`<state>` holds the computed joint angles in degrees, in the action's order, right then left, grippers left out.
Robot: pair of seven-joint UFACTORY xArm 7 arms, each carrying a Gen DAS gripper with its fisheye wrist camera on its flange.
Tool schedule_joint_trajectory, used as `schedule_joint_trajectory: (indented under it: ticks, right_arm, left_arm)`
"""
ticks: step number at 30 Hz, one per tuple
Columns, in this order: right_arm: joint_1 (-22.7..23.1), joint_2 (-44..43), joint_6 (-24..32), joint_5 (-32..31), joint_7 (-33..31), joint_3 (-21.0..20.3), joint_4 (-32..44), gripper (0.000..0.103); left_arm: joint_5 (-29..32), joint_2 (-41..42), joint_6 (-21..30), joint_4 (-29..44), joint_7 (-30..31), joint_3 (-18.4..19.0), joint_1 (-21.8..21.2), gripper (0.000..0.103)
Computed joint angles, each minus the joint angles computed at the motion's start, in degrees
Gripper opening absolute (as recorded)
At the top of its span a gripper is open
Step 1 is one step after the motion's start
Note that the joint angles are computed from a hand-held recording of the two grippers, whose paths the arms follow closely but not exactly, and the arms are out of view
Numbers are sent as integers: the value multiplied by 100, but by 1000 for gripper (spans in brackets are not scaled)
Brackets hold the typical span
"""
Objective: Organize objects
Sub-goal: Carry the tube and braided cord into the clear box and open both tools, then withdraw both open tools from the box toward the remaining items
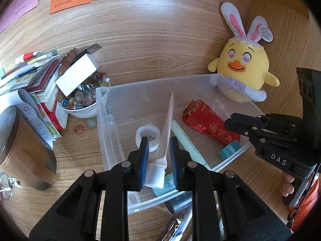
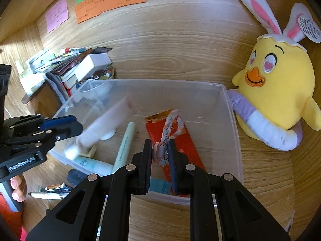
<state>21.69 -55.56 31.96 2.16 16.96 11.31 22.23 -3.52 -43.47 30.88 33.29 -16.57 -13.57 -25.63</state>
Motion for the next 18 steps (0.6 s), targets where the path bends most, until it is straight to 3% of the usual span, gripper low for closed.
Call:
schedule_joint_trajectory:
  ticks: [7, 18]
  right_arm:
    - [30, -104, 215, -73, 12, 116, 72, 30]
    - [234, -779, 612, 19, -31, 128, 120, 49]
  left_arm:
    - [-35, -259, 71, -6, -23, 7, -31, 25]
    - [193, -1185, 426, -196, -281, -252, 116, 76]
